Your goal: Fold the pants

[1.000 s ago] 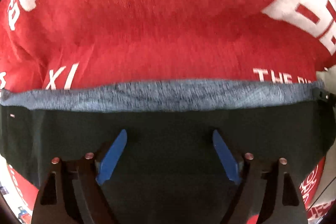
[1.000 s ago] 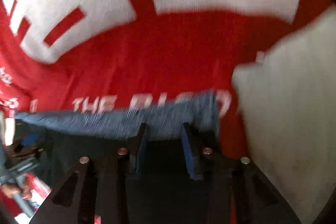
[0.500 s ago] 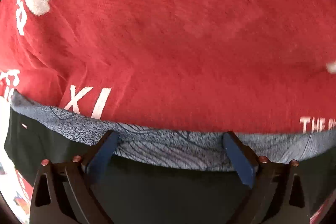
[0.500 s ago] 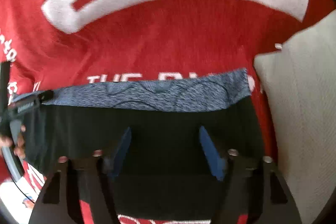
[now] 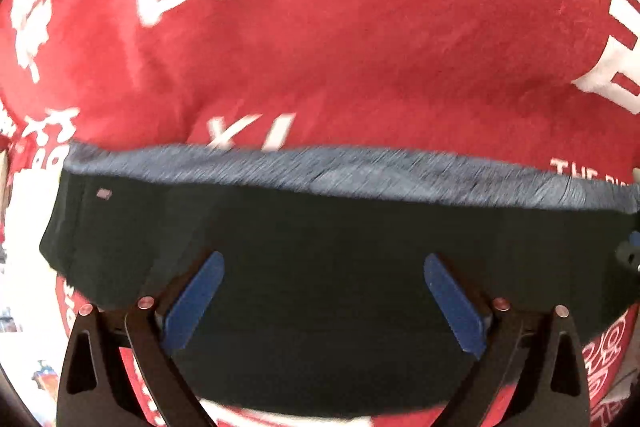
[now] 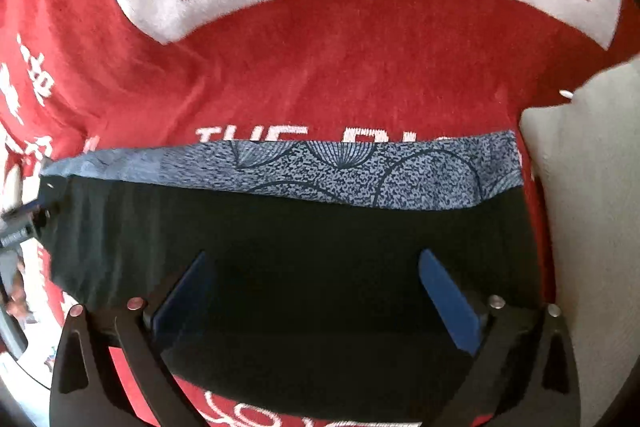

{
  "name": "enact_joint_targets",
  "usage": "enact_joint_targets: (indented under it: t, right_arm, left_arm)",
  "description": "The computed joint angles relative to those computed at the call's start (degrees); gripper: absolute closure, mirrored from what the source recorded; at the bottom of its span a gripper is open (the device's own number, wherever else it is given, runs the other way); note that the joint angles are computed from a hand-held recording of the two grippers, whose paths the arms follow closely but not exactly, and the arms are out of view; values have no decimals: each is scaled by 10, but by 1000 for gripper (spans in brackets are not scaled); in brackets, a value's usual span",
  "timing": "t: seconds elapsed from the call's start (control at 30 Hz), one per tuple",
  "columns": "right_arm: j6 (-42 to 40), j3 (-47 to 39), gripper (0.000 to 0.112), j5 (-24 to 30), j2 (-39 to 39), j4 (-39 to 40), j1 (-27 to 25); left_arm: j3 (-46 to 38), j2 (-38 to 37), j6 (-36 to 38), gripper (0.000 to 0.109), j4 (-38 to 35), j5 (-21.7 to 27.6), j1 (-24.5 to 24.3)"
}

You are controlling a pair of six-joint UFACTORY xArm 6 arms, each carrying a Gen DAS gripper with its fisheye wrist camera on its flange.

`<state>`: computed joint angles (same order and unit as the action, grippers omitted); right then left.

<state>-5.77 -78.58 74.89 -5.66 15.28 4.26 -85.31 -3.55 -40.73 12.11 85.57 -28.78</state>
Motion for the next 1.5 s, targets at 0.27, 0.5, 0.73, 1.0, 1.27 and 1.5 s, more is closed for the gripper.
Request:
enact_joint_targets:
  t: [0.27, 0.5, 0.73, 1.0, 1.27, 1.5]
  right_arm:
    - [84, 64, 9, 33, -100, 50, -10]
    - [168, 131, 13, 58, -191, 137, 47]
    - [272, 268, 41, -114, -233, 319, 167]
    - [325, 292, 51, -265, -179, 397, 282]
    - [381, 273, 73, -275, -162, 353, 295]
    - [419, 293, 81, -267, -205, 332, 293]
  left_arm:
    - [91, -106, -7, 7, 5, 41, 10]
    - [193, -225, -10, 7, -63, 10, 33]
    - [347, -356, -9, 22, -285, -114, 108]
    - [435, -403, -16, 22, -398, -203, 152]
    - [456, -433, -28, 22, -444, -210, 160]
    - [456, -450, -45, 22, -454, -215, 165]
